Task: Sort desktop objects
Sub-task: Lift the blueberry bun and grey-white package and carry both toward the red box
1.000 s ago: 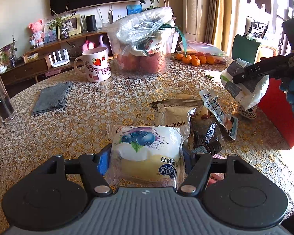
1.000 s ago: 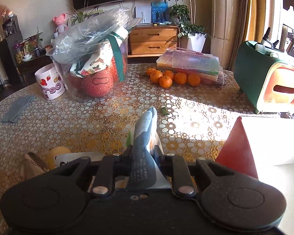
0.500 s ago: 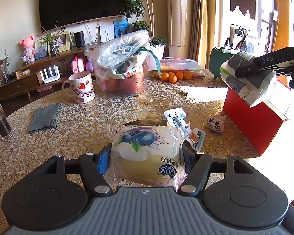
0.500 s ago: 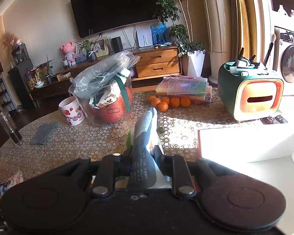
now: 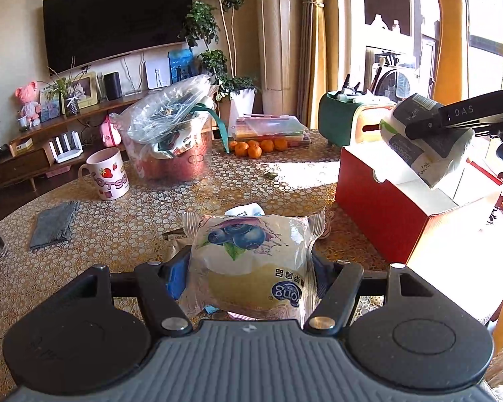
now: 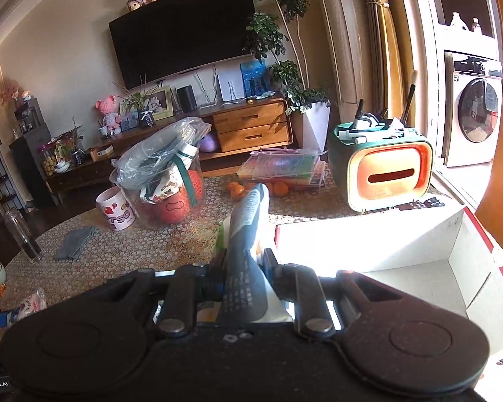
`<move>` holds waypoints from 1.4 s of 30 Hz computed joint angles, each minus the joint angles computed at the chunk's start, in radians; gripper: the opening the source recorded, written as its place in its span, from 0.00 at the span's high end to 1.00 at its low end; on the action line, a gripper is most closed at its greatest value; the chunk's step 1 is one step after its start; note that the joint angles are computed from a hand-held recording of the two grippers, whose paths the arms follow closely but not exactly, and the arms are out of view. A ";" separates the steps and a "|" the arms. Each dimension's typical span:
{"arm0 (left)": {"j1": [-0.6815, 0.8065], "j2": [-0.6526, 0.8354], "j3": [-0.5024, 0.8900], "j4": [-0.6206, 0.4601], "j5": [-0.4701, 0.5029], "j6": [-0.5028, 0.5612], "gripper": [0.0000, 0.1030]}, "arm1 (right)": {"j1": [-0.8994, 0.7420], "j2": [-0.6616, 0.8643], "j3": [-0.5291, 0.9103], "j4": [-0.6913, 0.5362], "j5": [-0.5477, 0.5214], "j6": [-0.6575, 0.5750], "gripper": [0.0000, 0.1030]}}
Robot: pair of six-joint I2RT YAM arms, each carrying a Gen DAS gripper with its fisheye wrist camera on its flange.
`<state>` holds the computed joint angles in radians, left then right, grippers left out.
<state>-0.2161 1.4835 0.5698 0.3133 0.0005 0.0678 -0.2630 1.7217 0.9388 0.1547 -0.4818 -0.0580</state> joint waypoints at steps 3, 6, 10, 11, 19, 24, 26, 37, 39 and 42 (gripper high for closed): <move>-0.037 0.007 0.018 -0.010 -0.019 -0.007 0.34 | -0.040 0.001 -0.009 0.002 -0.020 -0.009 0.81; -0.070 0.020 0.039 -0.019 -0.033 -0.014 0.34 | -0.073 0.006 -0.014 0.006 -0.035 -0.016 0.81; -0.117 0.047 0.078 -0.034 -0.056 -0.021 0.34 | -0.115 0.026 -0.011 0.013 -0.053 -0.022 0.81; -0.126 0.056 0.091 -0.041 -0.058 -0.023 0.34 | -0.123 0.032 -0.008 0.014 -0.056 -0.023 0.81; -0.207 0.152 0.213 -0.072 -0.074 -0.020 0.34 | -0.190 0.087 0.029 0.012 -0.074 -0.036 0.81; -0.265 0.231 0.313 -0.094 -0.077 -0.010 0.34 | -0.228 0.125 0.062 0.007 -0.078 -0.041 0.81; -0.287 0.261 0.355 -0.104 -0.082 -0.004 0.34 | -0.245 0.146 0.083 0.003 -0.082 -0.040 0.81; -0.388 0.527 0.717 -0.235 -0.078 0.044 0.34 | -0.287 0.267 0.196 -0.010 -0.063 -0.049 0.81; -0.407 0.585 0.795 -0.268 -0.086 0.054 0.34 | -0.291 0.294 0.223 -0.024 -0.055 -0.063 0.81; -0.425 0.676 0.914 -0.326 -0.102 0.086 0.34 | -0.296 0.332 0.259 -0.046 -0.047 -0.084 0.81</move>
<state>-0.6413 2.1598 1.4835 -0.0124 -0.1018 0.1535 -0.5586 2.0534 1.1983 0.1086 -0.5286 -0.1419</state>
